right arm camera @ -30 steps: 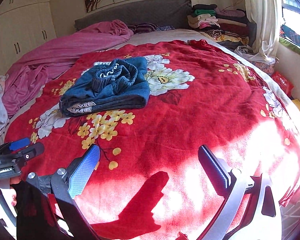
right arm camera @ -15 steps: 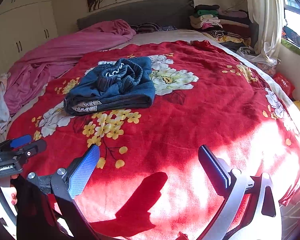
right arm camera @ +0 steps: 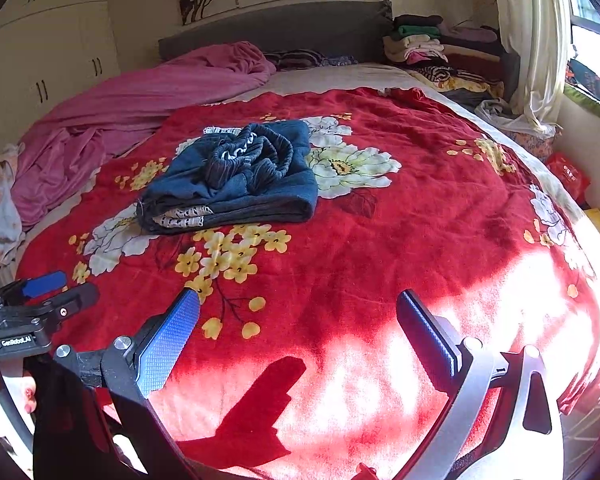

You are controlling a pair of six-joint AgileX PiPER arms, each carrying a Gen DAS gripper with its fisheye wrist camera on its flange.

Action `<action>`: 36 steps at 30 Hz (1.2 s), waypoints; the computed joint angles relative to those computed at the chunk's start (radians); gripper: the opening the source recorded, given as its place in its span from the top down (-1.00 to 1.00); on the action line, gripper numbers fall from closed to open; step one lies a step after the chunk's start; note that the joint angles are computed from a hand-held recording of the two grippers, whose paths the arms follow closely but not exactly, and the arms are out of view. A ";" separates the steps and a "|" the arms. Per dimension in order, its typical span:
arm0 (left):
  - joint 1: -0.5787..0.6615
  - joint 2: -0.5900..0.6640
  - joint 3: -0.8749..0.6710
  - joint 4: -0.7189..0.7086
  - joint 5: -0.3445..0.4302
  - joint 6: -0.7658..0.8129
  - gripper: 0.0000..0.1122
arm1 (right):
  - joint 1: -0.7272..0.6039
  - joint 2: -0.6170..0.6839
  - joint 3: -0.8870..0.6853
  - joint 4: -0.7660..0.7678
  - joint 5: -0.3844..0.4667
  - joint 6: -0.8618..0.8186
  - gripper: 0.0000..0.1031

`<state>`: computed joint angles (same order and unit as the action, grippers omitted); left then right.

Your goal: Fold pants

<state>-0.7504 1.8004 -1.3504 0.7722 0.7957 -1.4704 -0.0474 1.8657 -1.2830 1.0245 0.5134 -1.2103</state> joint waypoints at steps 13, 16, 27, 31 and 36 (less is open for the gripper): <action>-0.008 -0.008 0.001 -0.017 0.005 0.010 -0.66 | -0.002 -0.014 0.013 0.000 -0.002 0.001 -0.91; -0.006 -0.010 0.002 -0.025 0.006 0.023 -0.66 | -0.002 -0.015 0.013 -0.002 -0.004 0.003 -0.91; -0.008 -0.014 -0.004 -0.023 0.013 0.036 -0.66 | 0.000 -0.019 0.017 -0.002 -0.008 0.003 -0.91; -0.010 -0.012 -0.010 -0.026 0.024 0.040 -0.66 | -0.001 -0.020 0.018 0.000 -0.008 0.000 -0.91; -0.007 -0.016 -0.003 -0.023 0.013 0.040 -0.66 | -0.001 -0.022 0.018 0.000 -0.009 0.000 -0.91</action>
<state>-0.7571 1.7843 -1.3534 0.7492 0.8092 -1.4308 -0.0484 1.8441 -1.2645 1.0241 0.5043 -1.2102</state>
